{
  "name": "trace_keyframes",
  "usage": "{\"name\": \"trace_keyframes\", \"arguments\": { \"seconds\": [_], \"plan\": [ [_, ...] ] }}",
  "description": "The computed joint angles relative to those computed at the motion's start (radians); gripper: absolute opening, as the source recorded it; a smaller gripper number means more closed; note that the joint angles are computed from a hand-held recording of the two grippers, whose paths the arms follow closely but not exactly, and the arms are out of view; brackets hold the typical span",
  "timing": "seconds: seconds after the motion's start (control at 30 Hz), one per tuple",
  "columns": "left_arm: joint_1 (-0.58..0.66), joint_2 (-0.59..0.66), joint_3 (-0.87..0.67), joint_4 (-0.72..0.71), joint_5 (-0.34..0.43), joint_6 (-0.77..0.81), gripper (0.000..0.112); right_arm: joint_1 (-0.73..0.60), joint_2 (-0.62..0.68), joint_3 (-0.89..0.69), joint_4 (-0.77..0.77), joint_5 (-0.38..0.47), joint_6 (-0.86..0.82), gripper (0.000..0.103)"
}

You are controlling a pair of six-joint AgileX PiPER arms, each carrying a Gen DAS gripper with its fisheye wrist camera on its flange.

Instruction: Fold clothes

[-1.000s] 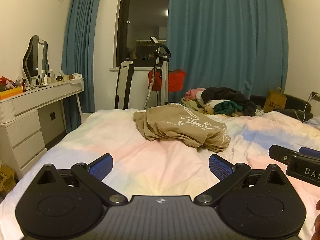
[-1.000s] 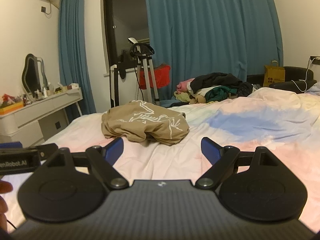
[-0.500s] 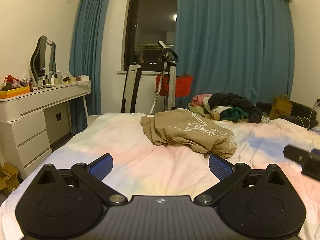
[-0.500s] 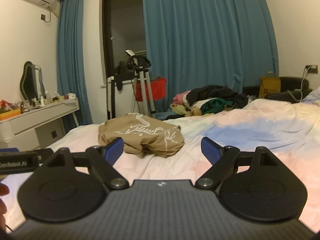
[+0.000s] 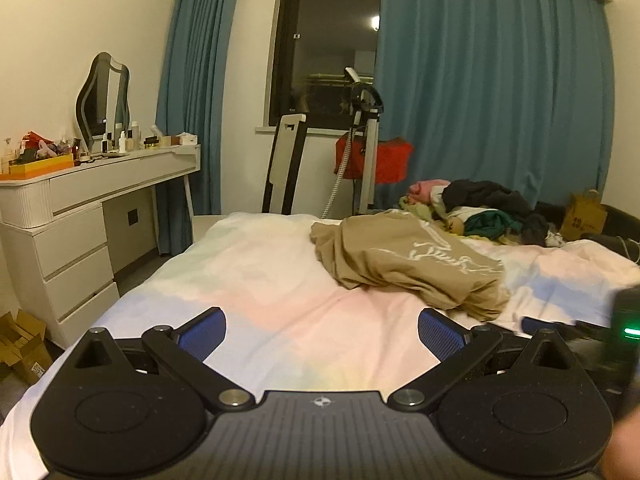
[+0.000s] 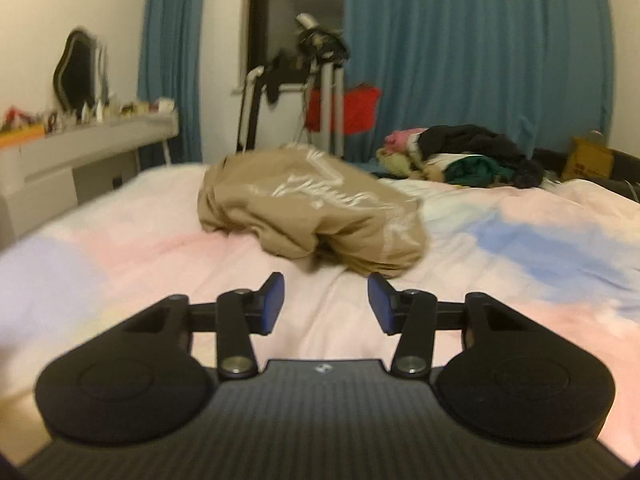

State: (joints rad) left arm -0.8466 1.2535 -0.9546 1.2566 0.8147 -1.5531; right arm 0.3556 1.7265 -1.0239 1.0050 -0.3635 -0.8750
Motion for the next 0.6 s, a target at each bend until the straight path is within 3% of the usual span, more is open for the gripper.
{"name": "trace_keyframes", "arguments": {
  "seconds": [0.07,0.3,0.33,0.37,0.4,0.6],
  "plan": [
    [0.061,0.028,-0.014,-0.034,-0.054,0.025,0.103,-0.006,0.116,-0.131,0.082,0.042,-0.111,0.049],
    [0.235,0.155,-0.026,-0.001,-0.223,-0.028,0.103,-0.009,0.403,-0.519,0.356,0.022,-0.459,0.047],
    [0.254,0.177,-0.031,0.011,-0.240,-0.034,0.102,-0.015,0.413,-0.541,0.368,0.030,-0.472,0.047],
    [0.273,0.196,-0.037,0.023,-0.261,-0.045,0.102,-0.023,0.415,-0.554,0.371,0.040,-0.475,0.026],
    [0.291,0.215,-0.043,0.036,-0.281,-0.057,0.102,-0.028,0.410,-0.559,0.391,0.045,-0.492,0.015],
    [0.328,0.271,-0.066,0.088,-0.346,-0.073,0.100,-0.066,0.184,-0.350,0.161,0.097,-0.213,0.012]
  ]
}}
